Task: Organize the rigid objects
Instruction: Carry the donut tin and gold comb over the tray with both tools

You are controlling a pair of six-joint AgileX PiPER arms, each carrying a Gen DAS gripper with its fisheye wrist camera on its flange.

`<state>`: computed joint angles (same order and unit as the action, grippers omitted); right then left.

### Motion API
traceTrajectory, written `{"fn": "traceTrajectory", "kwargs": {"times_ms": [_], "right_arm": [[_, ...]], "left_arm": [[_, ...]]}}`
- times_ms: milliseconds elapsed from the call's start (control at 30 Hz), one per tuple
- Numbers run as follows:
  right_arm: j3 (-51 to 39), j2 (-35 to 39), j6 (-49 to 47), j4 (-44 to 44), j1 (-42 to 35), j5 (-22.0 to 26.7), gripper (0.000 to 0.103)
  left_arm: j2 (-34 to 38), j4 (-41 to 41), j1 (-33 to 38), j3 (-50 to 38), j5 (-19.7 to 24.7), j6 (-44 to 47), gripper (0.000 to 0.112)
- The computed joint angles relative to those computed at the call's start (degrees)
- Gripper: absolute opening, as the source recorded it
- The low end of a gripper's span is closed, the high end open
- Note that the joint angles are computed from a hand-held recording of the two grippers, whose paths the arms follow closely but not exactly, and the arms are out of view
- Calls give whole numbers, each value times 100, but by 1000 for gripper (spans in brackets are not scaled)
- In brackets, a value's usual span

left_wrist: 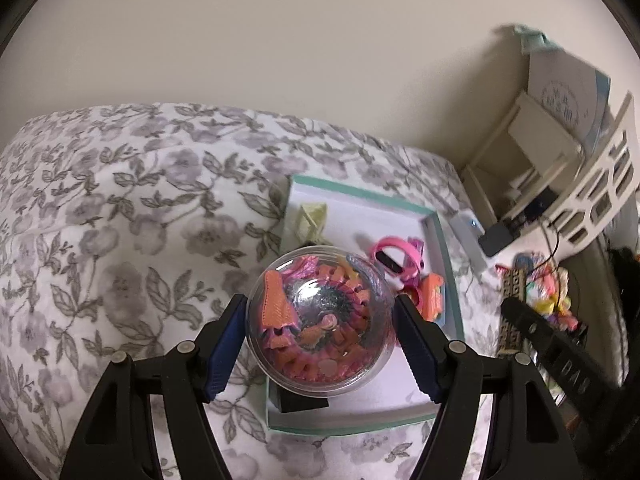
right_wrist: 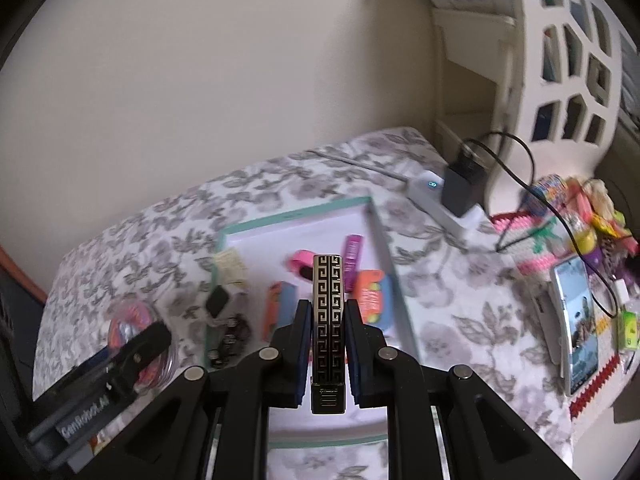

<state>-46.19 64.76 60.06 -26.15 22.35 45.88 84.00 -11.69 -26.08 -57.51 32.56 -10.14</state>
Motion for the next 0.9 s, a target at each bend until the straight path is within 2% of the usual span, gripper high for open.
{"fn": "traceTrajectory", "kwargs": {"times_ms": [167, 267, 400, 900], "right_arm": [[140, 60, -327, 229, -449, -102, 17], [225, 141, -390, 309, -607, -219, 17], [368, 276, -582, 437, -789, -554, 17], [486, 957, -904, 689, -1036, -1009, 17]], "left_arm": [[306, 58, -264, 11, -94, -36, 74], [430, 199, -428, 114, -352, -105, 74], [595, 433, -597, 160, -514, -231, 74], [1021, 793, -900, 60, -595, -374, 74]]}}
